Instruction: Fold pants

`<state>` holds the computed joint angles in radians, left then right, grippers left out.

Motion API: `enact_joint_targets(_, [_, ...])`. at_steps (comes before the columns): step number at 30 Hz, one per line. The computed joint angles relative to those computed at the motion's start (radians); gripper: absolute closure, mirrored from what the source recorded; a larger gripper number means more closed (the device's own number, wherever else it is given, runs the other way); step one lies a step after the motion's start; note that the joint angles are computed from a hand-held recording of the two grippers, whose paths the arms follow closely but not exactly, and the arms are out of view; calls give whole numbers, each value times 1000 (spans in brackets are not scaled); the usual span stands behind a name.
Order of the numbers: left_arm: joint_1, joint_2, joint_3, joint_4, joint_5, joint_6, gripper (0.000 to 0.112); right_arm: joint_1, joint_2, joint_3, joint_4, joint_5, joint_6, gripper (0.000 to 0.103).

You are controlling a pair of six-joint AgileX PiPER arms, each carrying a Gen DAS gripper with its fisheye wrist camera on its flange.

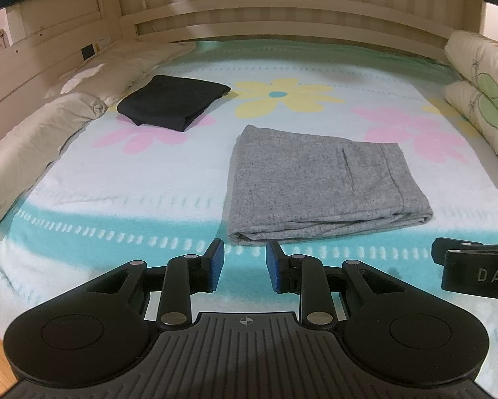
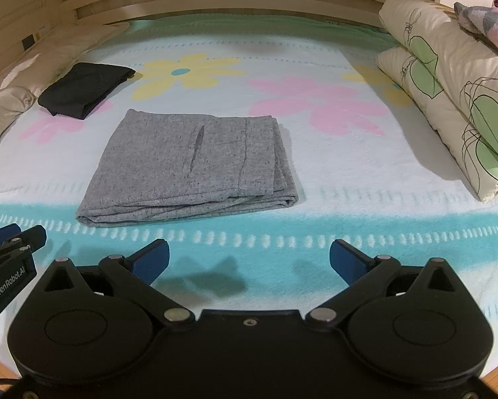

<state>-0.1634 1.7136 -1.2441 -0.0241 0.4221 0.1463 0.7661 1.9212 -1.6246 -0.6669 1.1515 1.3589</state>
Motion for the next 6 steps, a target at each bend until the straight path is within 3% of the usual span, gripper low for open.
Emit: enact_joint_targets(6, [-2,-6,11,2,-14,4,85,0,0,0,1,0,-1,1])
